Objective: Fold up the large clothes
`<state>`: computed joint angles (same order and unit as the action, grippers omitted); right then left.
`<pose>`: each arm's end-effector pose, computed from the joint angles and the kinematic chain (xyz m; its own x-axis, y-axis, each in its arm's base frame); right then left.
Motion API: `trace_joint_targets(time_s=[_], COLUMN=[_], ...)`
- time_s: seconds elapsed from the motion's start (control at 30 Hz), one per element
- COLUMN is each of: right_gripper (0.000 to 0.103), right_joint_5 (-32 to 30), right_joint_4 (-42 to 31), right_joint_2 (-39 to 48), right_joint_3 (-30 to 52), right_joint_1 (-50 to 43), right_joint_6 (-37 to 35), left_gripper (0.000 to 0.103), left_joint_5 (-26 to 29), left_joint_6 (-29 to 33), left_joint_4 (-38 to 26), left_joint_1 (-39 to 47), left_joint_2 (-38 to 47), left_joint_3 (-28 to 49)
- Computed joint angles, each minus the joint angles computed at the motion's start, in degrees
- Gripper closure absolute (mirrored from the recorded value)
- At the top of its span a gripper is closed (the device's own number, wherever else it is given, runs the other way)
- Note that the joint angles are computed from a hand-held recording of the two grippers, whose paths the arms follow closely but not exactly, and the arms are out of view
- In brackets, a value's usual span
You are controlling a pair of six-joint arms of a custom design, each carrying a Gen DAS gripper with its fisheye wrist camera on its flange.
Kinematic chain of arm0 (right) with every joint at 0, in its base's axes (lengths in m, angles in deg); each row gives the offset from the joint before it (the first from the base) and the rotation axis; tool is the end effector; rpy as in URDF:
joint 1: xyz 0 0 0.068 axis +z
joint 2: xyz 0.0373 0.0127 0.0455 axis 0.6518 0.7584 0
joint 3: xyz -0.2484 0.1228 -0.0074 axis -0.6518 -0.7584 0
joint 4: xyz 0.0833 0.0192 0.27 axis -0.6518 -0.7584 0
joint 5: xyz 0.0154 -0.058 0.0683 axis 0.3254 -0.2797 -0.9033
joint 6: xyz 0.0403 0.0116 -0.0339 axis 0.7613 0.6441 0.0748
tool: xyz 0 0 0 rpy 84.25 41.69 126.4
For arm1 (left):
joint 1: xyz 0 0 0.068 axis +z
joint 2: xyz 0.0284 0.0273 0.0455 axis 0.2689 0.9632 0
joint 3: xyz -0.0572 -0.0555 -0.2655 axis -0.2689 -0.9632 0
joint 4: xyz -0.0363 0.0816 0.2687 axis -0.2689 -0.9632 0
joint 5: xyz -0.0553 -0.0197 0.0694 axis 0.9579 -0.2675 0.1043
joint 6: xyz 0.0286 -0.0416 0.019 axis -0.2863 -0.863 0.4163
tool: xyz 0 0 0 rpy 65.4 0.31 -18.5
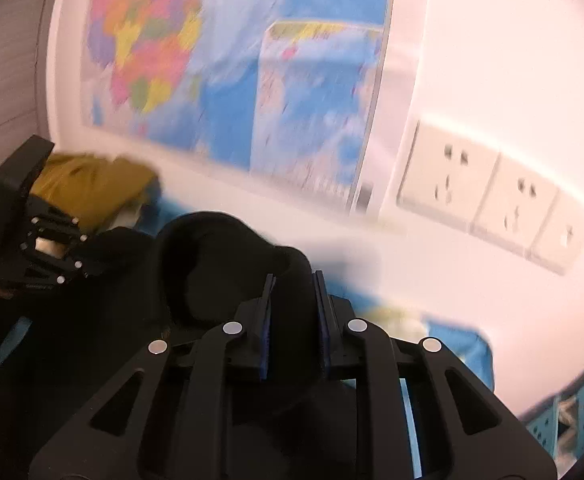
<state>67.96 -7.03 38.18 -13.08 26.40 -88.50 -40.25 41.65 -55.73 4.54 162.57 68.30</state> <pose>0.1357 -0.0268 0.3439 -0.5265 -0.1318 -0.8399 -0.0690 0.9913 -0.1123 0.3047 -0.0749 0.3296 -0.4149 0.6070 -0.6778 0.7955 0.6035 0.0535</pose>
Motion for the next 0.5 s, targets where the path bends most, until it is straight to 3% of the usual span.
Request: trace_joint_targets(time_s=[0.13, 0.2, 0.23, 0.27, 0.33, 0.4, 0.43, 0.5], right_gripper=[0.085, 0.081, 0.072, 0.050, 0.031, 0.019, 0.009, 0.008], right_joint_5=[6.0, 11.2, 12.0, 11.5, 6.2, -2.2, -5.5, -12.6], right_joint_4=[10.3, 13.8, 14.3, 13.1, 11.2, 8.3, 6.3, 1.2], right_joint_2=[11.3, 18.2, 20.2, 22.8, 23.5, 20.8, 19.7, 20.0], right_joint_3=[-5.9, -8.4, -9.2, -8.8, -9.0, -9.1, -8.7, -7.4], right_joint_1=[3.3, 5.3, 5.6, 4.8, 0.0, -7.3, -11.4, -18.9], right_joint_6=[1.9, 2.8, 3.2, 3.5, 4.1, -0.1, -2.6, -8.4], left_gripper=[0.093, 0.080, 0.074, 0.070, 0.066, 0.024, 0.021, 0.018], left_joint_5=[-12.8, -19.9, -22.3, -22.8, -16.9, -11.8, -9.2, -5.5], left_joint_6=[-4.4, -3.8, -5.0, -6.0, -7.7, -7.7, -7.4, -4.3], left_joint_4=[6.7, 9.2, 9.0, 8.0, 3.4, -1.1, -1.9, -5.3], left_joint_1=[-6.1, -8.6, -8.9, -8.6, -5.7, -3.3, -2.1, -0.9], left_joint_2=[6.4, 10.4, 13.1, 15.0, 18.1, 19.1, 18.6, 19.4], left_joint_3=[0.2, -1.0, -0.6, 0.3, 3.5, 6.0, 6.2, 8.0])
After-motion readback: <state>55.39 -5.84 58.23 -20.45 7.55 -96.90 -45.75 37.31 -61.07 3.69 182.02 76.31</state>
